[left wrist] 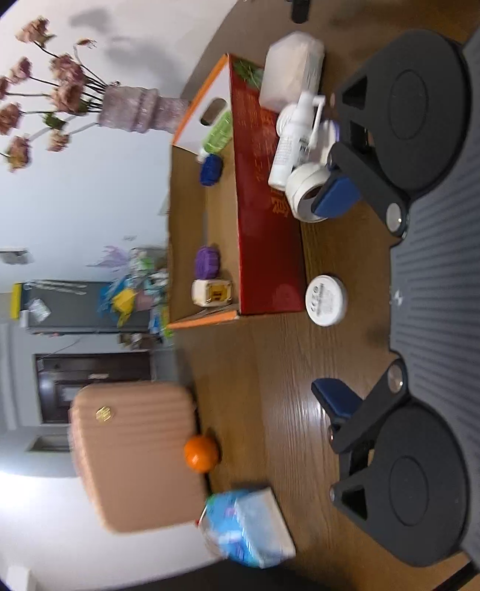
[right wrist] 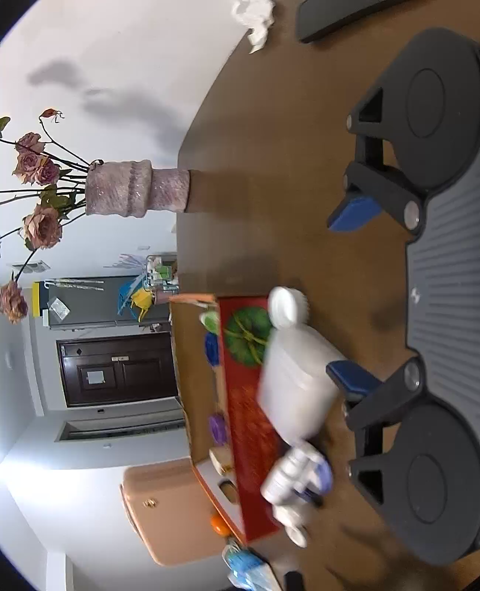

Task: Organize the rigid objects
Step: 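Grasp the white round disc with the left gripper while the right grasps a white screw cap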

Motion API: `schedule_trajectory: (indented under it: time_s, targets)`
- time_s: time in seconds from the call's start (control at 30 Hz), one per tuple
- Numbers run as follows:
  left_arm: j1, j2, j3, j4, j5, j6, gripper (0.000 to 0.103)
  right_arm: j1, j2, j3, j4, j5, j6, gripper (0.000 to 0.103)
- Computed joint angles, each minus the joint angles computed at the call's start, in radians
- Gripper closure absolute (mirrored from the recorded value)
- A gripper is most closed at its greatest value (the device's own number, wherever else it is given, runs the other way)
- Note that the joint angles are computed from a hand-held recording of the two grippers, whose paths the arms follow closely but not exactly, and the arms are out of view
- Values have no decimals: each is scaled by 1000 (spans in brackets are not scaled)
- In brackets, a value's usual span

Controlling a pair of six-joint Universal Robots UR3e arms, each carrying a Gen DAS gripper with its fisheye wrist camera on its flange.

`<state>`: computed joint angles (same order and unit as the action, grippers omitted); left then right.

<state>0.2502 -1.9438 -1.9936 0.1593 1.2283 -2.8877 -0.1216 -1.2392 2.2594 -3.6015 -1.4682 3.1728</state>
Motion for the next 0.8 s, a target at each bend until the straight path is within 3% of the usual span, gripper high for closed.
schedule_trajectory:
  time_s: [0.17, 0.27, 0.37, 0.47, 0.6, 0.8]
  targets:
    - [-38, -145, 206, -99, 39, -14, 23, -11, 120, -232, 157, -33, -63, 34]
    - [-42, -194, 282, -167, 37, -18, 30, -46, 144, -285, 235, 80, -118, 36]
    - [-59, -237, 334, -191, 57, -34, 43, -26, 191, -345, 279, 88, -156, 42]
    - [-68, -244, 330, -164, 62, -14, 64, -22, 227, -391, 279, 98, -146, 47]
    - [-68, -229, 312, -159, 59, 0, 66, -18, 259, -446, 295, 79, -132, 64]
    - [-52, -141, 174, -92, 46, -60, 66, 0, 209, -381, 278, 29, -110, 64]
